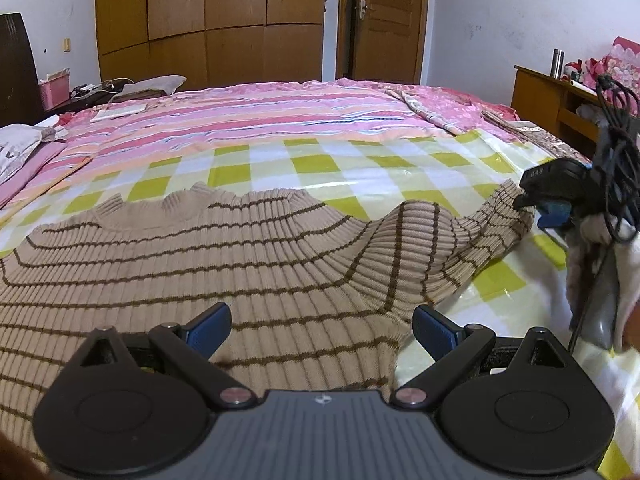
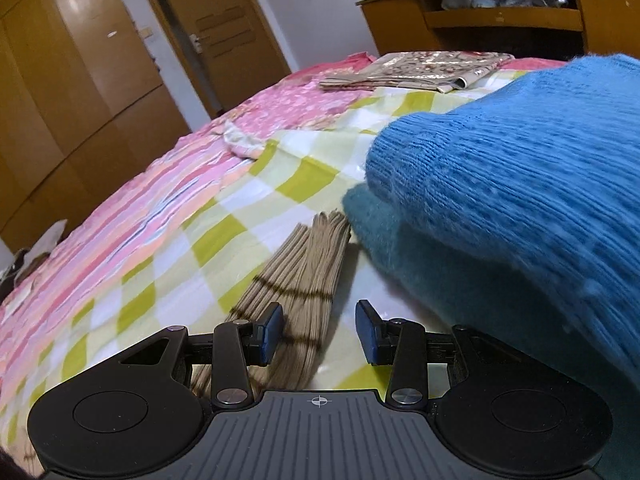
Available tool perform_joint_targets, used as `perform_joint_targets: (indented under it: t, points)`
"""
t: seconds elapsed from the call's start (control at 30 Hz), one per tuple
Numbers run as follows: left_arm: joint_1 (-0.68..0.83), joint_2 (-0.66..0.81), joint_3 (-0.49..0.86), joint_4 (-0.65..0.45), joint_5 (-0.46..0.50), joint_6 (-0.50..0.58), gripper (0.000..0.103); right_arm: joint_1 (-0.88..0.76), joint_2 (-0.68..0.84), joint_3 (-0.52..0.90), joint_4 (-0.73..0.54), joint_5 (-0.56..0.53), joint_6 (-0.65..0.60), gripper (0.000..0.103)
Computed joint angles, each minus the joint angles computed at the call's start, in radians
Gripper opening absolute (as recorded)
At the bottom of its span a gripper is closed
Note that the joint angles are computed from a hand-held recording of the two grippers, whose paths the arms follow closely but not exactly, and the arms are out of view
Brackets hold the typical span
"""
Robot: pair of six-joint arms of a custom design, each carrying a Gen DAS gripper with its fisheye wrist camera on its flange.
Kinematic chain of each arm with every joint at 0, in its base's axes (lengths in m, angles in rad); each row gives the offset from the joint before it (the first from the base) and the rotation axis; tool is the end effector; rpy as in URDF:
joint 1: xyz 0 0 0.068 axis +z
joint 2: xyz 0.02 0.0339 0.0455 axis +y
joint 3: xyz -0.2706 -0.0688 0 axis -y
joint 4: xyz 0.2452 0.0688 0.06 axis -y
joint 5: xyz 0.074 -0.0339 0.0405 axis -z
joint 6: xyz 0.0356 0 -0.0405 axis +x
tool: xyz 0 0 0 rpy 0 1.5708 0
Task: Fold small clothes
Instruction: 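Reach the right gripper to the sleeve cuff by the blue towel and grasp it, then carry the sleeve across the sweater body with the right gripper and release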
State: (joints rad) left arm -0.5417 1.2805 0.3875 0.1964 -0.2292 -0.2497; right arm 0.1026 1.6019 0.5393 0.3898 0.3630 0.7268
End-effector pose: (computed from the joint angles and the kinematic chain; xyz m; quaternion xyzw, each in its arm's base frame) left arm 0.1982 -0.1098 0.1497 0.0830 0.8975 -0.0665 0.4280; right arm 0.2839 0.0165 0.1321 0.3466 0.8192 0.0232 0.4563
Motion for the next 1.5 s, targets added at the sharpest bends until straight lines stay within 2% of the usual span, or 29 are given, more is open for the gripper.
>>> perform_joint_targets:
  t: [0.03,0.1,0.13,0.17,0.3,0.4,0.5,0.6,0.73,0.83,0.93,1.07,1.17,1.3,1.5]
  points:
    - [0.008,-0.003,-0.005,0.001,0.006,0.003,0.101,-0.001,0.009,0.009,-0.002,0.0,-0.006,0.036]
    - [0.016,-0.018,-0.015,-0.009,0.012,0.005,0.101,0.006,0.012,0.023,-0.016,0.005,-0.033,0.024]
    - [0.02,-0.031,-0.021,-0.016,0.015,0.007,0.101,0.004,0.009,0.026,-0.022,-0.003,-0.041,0.013]
    - [0.024,-0.044,-0.027,-0.023,0.017,0.008,0.101,0.003,0.0,0.023,-0.024,-0.017,-0.039,0.01]
    - [0.063,-0.138,-0.059,-0.078,0.036,0.029,0.101,0.013,-0.086,-0.037,0.006,-0.047,-0.023,0.008]
    - [0.1,-0.226,-0.082,-0.134,0.051,0.047,0.101,0.04,-0.22,-0.091,-0.025,-0.045,-0.016,0.008]
    - [0.158,-0.329,-0.101,-0.206,0.085,0.066,0.101,0.083,-0.418,-0.146,-0.112,-0.023,0.035,0.008]
    - [0.229,-0.442,-0.122,-0.284,0.13,0.097,0.101,0.162,-0.585,-0.148,-0.237,0.047,0.079,0.008]
    - [0.402,-0.608,-0.145,-0.413,0.244,0.183,0.101,0.321,-0.675,-0.076,-0.345,0.138,0.088,0.008]
    - [0.58,-0.692,-0.146,-0.501,0.365,0.264,0.101,0.486,-0.608,0.011,-0.347,0.201,0.084,0.008]
    - [0.817,-0.741,-0.136,-0.581,0.529,0.378,0.101,0.629,-0.458,0.117,-0.304,0.208,0.079,0.008]
    - [1.158,-0.717,-0.116,-0.632,0.761,0.555,0.102,0.759,-0.208,0.272,-0.235,0.187,0.055,0.008]
    - [1.354,-0.646,-0.102,-0.627,0.886,0.662,0.102,0.82,-0.01,0.42,-0.223,0.146,0.042,0.008]
    - [1.501,-0.539,-0.099,-0.561,0.97,0.731,0.102,0.863,0.205,0.596,-0.229,0.086,0.004,0.008]
    - [1.546,-0.383,-0.094,-0.42,0.983,0.74,0.102,0.909,0.426,0.803,-0.309,0.012,-0.046,0.008]
